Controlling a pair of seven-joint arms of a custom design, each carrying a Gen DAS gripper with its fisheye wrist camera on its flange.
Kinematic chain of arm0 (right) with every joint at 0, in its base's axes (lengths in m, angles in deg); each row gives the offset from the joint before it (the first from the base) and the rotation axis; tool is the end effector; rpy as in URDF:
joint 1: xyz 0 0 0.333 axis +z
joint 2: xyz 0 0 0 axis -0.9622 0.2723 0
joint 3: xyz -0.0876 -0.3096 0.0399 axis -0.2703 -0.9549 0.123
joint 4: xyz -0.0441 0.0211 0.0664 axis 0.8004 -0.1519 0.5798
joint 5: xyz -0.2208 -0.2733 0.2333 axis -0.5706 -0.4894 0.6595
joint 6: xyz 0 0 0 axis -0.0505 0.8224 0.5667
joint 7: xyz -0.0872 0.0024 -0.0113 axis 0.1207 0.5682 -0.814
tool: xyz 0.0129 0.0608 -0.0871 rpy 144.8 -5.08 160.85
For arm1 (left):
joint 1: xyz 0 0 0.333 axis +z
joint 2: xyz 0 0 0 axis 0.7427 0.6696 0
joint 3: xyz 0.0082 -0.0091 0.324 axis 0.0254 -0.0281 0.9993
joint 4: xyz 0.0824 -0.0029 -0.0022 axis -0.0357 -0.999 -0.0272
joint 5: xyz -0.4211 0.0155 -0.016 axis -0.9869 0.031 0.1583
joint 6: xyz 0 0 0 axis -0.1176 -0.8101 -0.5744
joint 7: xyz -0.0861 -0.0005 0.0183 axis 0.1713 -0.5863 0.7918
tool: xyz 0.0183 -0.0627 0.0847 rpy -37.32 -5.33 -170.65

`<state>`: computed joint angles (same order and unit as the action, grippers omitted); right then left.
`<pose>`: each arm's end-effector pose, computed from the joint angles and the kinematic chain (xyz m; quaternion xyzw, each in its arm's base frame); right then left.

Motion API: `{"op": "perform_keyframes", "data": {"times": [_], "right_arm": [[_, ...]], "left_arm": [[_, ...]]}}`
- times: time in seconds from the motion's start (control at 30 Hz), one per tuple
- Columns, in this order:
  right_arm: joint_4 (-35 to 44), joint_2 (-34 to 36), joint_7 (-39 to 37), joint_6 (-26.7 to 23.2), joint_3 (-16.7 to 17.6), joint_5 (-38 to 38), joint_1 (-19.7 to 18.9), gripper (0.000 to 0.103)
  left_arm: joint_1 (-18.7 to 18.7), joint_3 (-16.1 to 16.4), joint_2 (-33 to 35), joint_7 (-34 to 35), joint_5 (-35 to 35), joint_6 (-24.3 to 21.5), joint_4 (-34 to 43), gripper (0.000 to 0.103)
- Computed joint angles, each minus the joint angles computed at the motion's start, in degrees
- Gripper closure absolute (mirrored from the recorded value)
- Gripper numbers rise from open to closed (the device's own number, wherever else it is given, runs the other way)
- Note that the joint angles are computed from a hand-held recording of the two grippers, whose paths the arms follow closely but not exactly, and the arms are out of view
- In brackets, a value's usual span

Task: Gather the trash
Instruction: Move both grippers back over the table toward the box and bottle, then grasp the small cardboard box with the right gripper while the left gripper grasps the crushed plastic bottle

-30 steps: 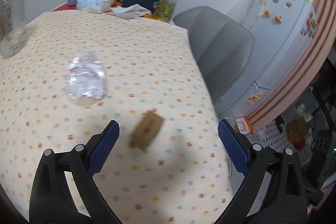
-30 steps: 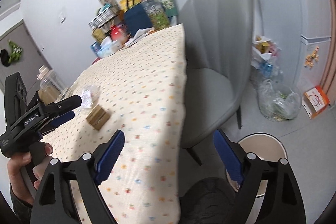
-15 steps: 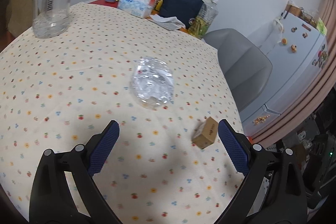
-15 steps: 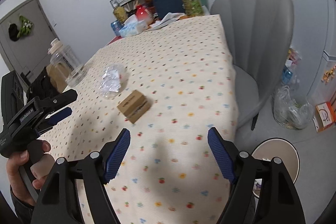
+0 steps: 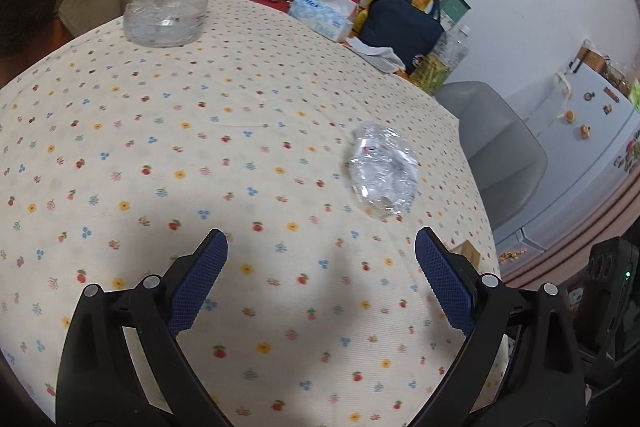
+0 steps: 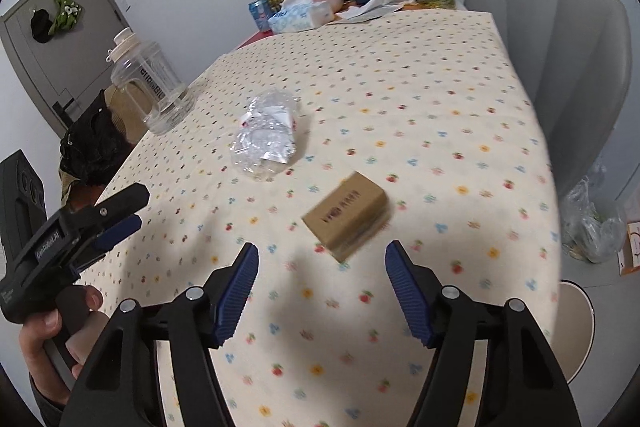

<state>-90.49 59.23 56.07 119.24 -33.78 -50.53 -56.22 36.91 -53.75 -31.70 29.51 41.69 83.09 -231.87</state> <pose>0.4648 0.1618 0.5443 -0.7287 0.5888 -0.0472 0.3466 0.4222 -0.1584 0.5152 -0.7557 0.5022 -0.3928 0.1496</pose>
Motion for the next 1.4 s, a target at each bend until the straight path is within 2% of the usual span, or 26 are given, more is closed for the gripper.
{"op": "perform_keyframes", "data": {"times": [0.4, 0.53, 0.57, 0.67, 0.8, 0.93, 1.13, 1.17, 1.2, 1.27, 1.4], "right_arm": [[6.09, 7.64, 0.63, -0.87, 1.25, -0.08, 0.81, 0.039], [6.98, 8.82, 0.8, -0.45, 1.52, -1.01, 0.53, 0.045], [7.21, 9.09, 0.93, -0.37, 1.57, -1.27, 0.45, 0.048], [7.76, 9.75, 1.45, -0.28, 1.65, -2.23, 0.08, 0.069], [7.66, 9.82, -0.08, -0.25, 0.87, -0.73, 0.15, 0.077], [7.19, 9.27, -0.23, -0.17, 0.65, -0.57, -0.45, 0.075], [6.08, 8.01, 3.9, 1.22, 1.07, -4.21, -2.57, 0.074], [6.03, 7.76, 4.03, 1.26, 0.93, -4.32, -2.6, 0.069], [5.96, 7.49, 3.83, 1.36, 0.75, -3.99, -2.41, 0.058], [5.76, 7.01, 2.58, 2.14, 0.4, -2.79, -1.75, 0.046], [6.92, 8.03, 1.29, 2.16, 0.59, -2.35, -0.98, 0.046]], "left_arm": [[1.13, 1.29, 0.14, 0.36, -0.45, -0.46, -1.23, 0.009], [1.24, 1.04, 1.26, 0.64, -0.42, -0.55, -0.42, 0.009], [1.22, 0.99, 1.5, 0.71, -0.42, -0.6, -0.23, 0.009], [1.19, 0.56, 2.5, 0.78, -0.32, -0.99, 0.71, 0.009], [1.34, -0.24, 3.87, 1.0, 0.35, -1.8, 2.23, 0.009], [1.7, -0.87, 5.18, 0.62, 0.91, -2.61, 3.7, 0.009], [1.73, -1.32, 7.06, 0.2, 1.49, -2.94, 5.43, 0.009], [1.51, -1.22, 7.32, 0.34, 1.39, -2.93, 5.62, 0.009], [1.34, -1.16, 7.51, 0.54, 1.37, -3.0, 5.78, 0.009], [1.34, -1.24, 7.6, 0.67, 1.53, -3.21, 5.9, 0.009], [1.87, -1.4, 7.18, 0.29, 1.9, -3.35, 5.69, 0.009]]}}
